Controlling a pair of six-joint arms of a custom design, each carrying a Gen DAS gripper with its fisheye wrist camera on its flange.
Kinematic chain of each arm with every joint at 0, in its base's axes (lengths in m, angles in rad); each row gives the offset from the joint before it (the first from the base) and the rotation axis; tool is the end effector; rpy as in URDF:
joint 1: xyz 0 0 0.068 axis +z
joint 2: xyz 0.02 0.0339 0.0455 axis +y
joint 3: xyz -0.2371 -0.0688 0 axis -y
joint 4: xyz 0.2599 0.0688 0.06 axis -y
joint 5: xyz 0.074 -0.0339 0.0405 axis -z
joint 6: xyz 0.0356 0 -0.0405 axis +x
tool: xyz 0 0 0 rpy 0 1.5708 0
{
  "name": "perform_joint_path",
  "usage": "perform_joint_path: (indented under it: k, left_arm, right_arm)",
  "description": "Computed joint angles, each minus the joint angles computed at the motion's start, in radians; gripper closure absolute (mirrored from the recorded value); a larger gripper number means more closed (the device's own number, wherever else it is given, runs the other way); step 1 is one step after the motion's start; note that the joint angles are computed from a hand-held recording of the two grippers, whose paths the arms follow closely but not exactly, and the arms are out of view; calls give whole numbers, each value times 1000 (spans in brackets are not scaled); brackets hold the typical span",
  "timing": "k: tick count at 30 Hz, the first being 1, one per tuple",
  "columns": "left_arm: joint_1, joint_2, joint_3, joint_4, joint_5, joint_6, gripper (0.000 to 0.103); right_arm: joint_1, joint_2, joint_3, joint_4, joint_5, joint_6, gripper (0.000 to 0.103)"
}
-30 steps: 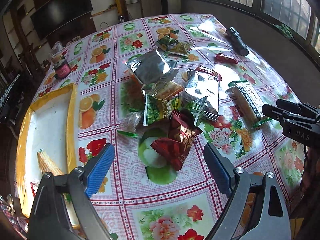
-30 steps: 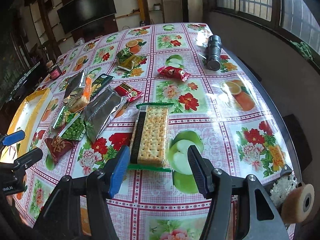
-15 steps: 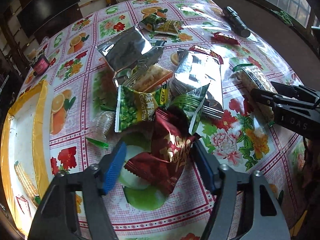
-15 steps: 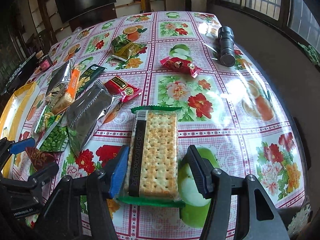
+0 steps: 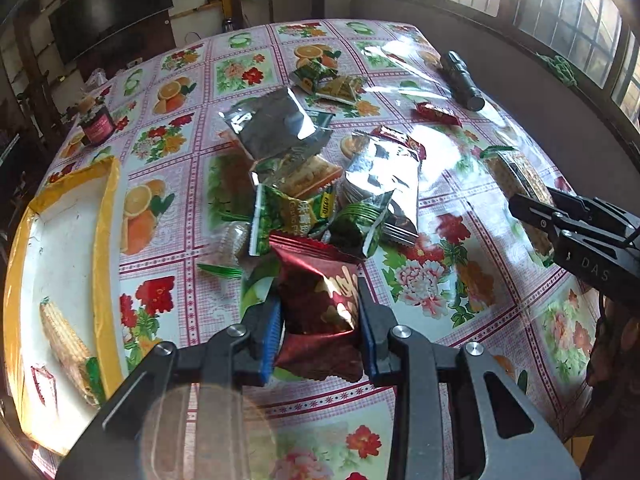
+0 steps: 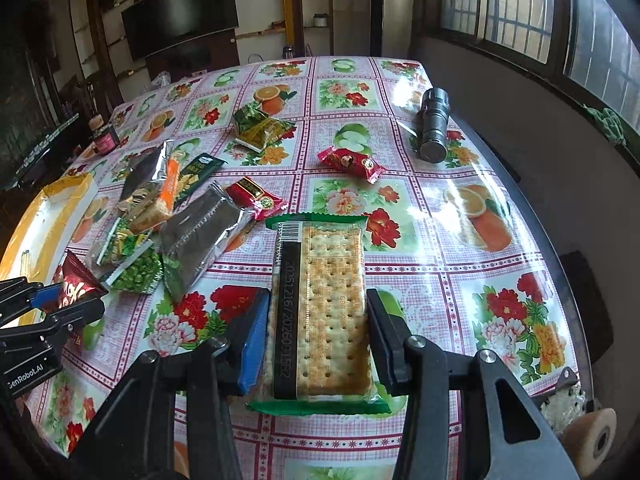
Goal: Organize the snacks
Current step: 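Grasp the red-brown snack packet with the left gripper while the right grasps another cracker pack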
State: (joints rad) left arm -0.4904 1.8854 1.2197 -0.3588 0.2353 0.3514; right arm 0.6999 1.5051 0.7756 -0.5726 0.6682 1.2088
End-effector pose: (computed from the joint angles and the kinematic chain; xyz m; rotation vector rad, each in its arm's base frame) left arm 0.3412 -0.1916 0.1328 1.1370 2.3299 -0.3559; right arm 0.2171 0.1540 0.1233 0.7246 2.3314 -0.2204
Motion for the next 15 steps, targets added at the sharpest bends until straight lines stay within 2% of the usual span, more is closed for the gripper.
perform_joint_path:
  k: [8, 15]
  left_arm:
    - [73, -123, -85, 64, -62, -39, 69]
    - [144, -187, -135, 109, -72, -61, 69]
  right_arm:
    - [88, 78, 142, -17, 38, -42, 57]
    - [124, 168, 257, -15, 45, -92, 57]
